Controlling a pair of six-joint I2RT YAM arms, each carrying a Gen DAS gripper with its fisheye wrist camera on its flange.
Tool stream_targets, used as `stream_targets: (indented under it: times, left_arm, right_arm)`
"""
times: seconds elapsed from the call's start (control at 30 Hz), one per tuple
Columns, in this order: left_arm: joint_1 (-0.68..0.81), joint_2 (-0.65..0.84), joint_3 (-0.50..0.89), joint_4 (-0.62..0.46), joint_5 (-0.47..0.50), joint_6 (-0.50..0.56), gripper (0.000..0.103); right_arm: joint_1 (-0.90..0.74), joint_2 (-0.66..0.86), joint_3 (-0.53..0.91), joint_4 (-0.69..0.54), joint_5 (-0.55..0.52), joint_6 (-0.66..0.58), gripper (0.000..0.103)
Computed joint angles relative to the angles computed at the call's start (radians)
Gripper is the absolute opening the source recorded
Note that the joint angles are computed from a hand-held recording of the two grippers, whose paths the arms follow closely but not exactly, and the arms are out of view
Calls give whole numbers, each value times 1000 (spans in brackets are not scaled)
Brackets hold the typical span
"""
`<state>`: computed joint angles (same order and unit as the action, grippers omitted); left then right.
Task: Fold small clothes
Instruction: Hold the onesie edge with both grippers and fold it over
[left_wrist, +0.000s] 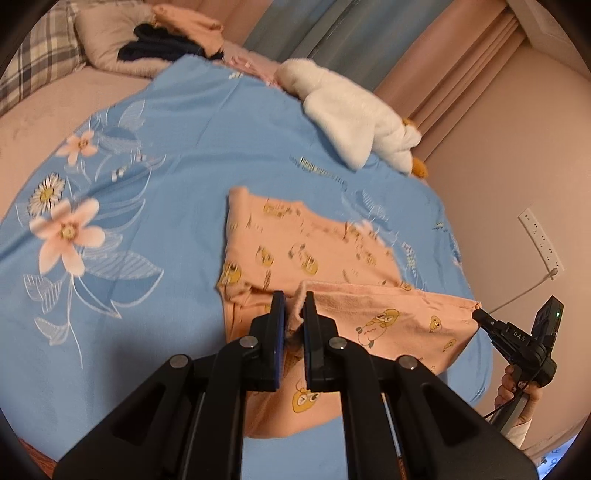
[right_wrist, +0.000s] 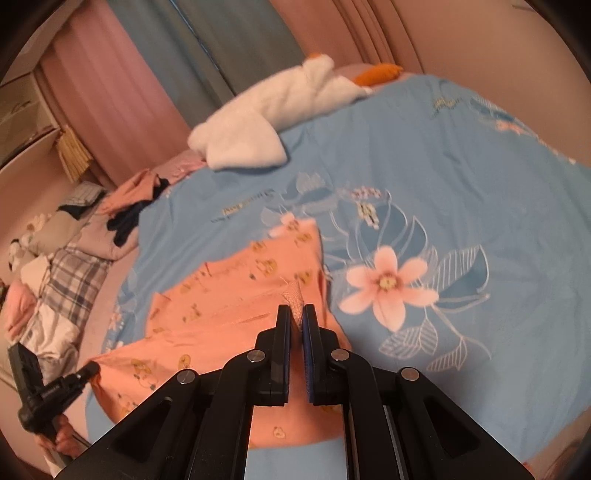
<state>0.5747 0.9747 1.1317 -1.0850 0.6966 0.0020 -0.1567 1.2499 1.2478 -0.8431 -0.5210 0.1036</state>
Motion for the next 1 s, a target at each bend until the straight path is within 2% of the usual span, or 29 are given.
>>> stream_targets:
  times: [0.13,0.5,0.67,1.0]
  left_arm:
    - [10,9,39,11,14,-7,7]
    - [-11,87,98,66,-26,-49,7]
    - [-52,151,121,142,-71,-87,7]
    - [-161,368,241,282,-182,-160,7]
  right_arm:
    - [6,4,35,7,-6,-2,8]
    - [67,88,146,32,29,10,8]
    - [107,167,213,50,62,14,8]
    - [159,357,356,79,133,24,8]
